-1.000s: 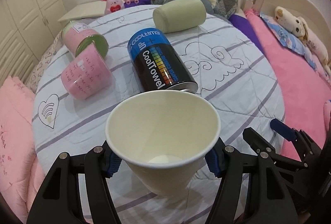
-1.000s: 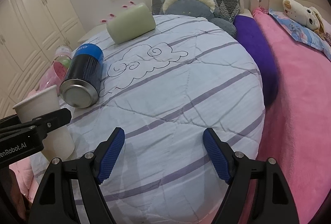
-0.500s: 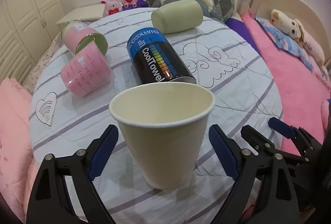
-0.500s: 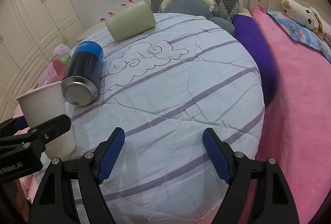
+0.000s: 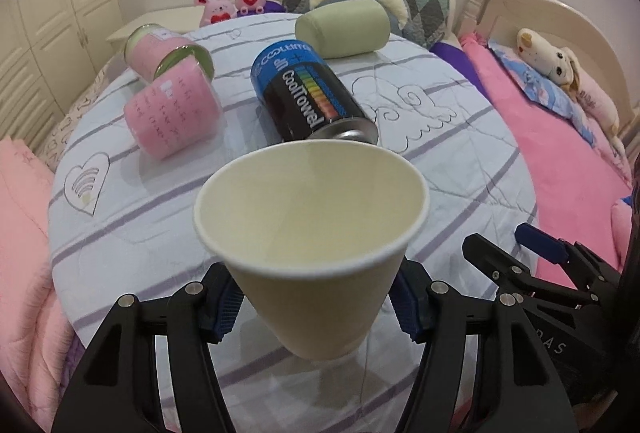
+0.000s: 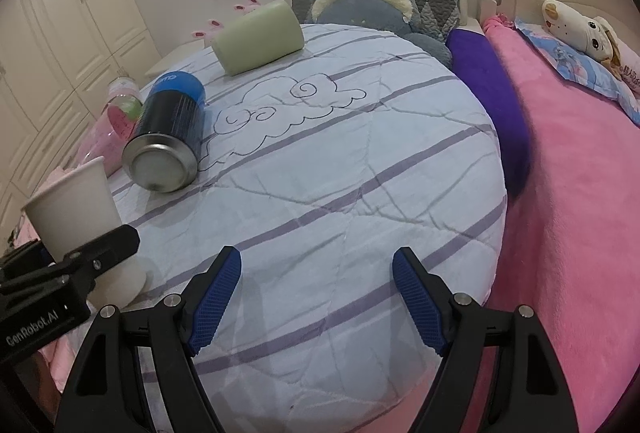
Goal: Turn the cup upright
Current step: 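Lower the upright cup onto the bed with the left gripper and open it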
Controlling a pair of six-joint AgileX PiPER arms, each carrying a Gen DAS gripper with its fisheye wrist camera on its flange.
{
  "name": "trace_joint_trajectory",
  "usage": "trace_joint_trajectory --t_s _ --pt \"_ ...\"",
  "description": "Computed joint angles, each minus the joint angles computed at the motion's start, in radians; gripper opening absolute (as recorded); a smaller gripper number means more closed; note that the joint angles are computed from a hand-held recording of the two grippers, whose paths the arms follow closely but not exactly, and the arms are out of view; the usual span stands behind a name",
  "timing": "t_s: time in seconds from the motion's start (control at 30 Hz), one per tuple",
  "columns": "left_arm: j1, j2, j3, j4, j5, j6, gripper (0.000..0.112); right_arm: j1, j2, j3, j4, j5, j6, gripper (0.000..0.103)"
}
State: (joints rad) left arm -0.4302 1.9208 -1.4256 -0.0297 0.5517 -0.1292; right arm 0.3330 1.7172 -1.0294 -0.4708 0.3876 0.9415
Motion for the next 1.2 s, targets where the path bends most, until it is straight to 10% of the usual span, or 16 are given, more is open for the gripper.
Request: trace_joint_trajectory --t_s 0.13,1.2 --pt "-0.001 -0.017 0.036 0.003 -0.009 -0.009 0.083 0.019 -0.01 0.013 -0.022 0.011 0.031 0.08" --pt "0.004 -0.194 0.255 -0.064 -0.107 0.138 0.085 0.205 -0.156 0.12 -0.304 0.209 0.466 0.08"
